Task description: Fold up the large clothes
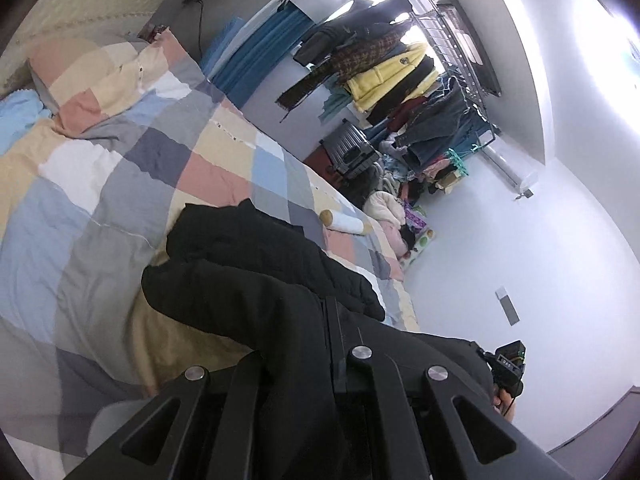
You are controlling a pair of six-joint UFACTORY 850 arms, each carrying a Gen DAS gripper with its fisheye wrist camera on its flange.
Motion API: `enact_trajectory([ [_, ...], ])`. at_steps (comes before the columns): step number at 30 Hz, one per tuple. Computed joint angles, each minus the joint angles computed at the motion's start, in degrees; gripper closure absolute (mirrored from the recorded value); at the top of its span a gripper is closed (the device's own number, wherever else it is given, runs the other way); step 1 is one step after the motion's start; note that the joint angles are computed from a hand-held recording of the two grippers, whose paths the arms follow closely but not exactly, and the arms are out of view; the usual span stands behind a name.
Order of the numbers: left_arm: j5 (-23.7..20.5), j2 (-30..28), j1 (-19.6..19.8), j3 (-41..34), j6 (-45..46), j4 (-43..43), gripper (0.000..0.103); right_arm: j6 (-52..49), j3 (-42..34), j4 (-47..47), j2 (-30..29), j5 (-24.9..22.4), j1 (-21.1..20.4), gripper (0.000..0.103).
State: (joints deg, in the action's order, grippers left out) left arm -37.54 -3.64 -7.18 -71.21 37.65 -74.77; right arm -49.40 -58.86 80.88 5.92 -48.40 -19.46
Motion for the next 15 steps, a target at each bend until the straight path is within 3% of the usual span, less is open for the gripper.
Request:
enact_trajectory([
  [6,1.79,-6.45,-0.6,-10.25,-7.59,7.28,0.097,5.88,-10.51,-2.49,-7.23,1.97,0.88,0.095],
  [15,1.22,-24.88,-3.02,-37.89,-31.57,31.63,0.096,21.4,-28.99,-12.14,-21.58,8.88,3.62,0.095],
])
